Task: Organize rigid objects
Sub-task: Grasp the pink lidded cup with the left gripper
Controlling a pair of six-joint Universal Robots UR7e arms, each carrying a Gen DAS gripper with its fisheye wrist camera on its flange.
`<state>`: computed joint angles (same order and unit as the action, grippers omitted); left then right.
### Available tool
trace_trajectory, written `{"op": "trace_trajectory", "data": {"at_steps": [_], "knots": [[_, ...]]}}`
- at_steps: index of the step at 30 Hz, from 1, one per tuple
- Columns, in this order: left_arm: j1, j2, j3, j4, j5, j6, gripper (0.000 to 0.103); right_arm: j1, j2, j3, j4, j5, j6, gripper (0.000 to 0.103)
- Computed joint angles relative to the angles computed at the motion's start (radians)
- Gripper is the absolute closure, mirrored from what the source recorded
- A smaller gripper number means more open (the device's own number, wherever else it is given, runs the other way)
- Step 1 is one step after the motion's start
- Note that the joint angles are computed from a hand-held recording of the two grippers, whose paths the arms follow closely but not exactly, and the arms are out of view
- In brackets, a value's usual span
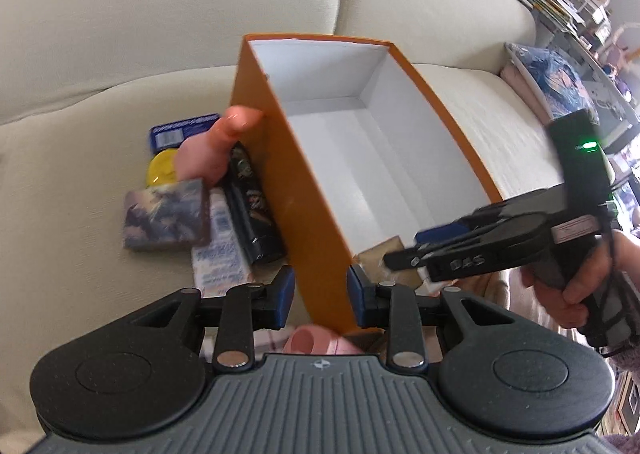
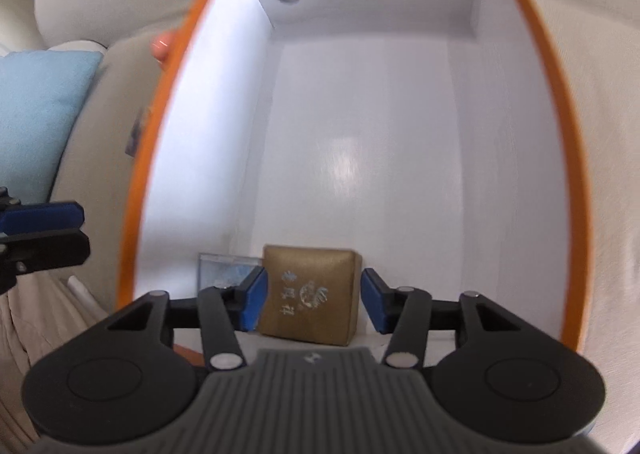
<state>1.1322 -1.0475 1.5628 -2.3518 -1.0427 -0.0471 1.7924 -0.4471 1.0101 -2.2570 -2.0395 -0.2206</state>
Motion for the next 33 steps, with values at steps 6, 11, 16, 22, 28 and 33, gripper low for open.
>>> {"op": "trace_trajectory", "data": {"at_steps": [6,11,16,22,28,33], "knots": [[-0.022,-0.057,0.124,-0.060,0.058,-0.079,0.060,0.044,-0.091,0.221,-0.319,0.012,-0.154,0.040],[-0.032,-0.071,0.204,-0.112,0.068,-0.169,0.045,0.081,-0.118,0.359,-0.555,-0.014,-0.236,0.032],[-0.014,-0.026,0.196,-0.140,0.041,-0.235,0.040,0.094,-0.143,0.463,-0.659,-0.041,-0.277,0.055],[0.010,0.030,0.180,-0.176,0.063,-0.294,0.040,0.073,-0.125,0.469,-0.542,-0.063,-0.199,0.074],[0.038,0.048,0.173,-0.186,0.016,-0.294,0.027,0.059,-0.081,0.423,-0.502,-0.062,-0.193,0.077],[0.068,0.076,0.152,-0.190,-0.045,-0.296,0.024,0.050,-0.074,0.405,-0.448,-0.055,-0.178,0.077]]}}
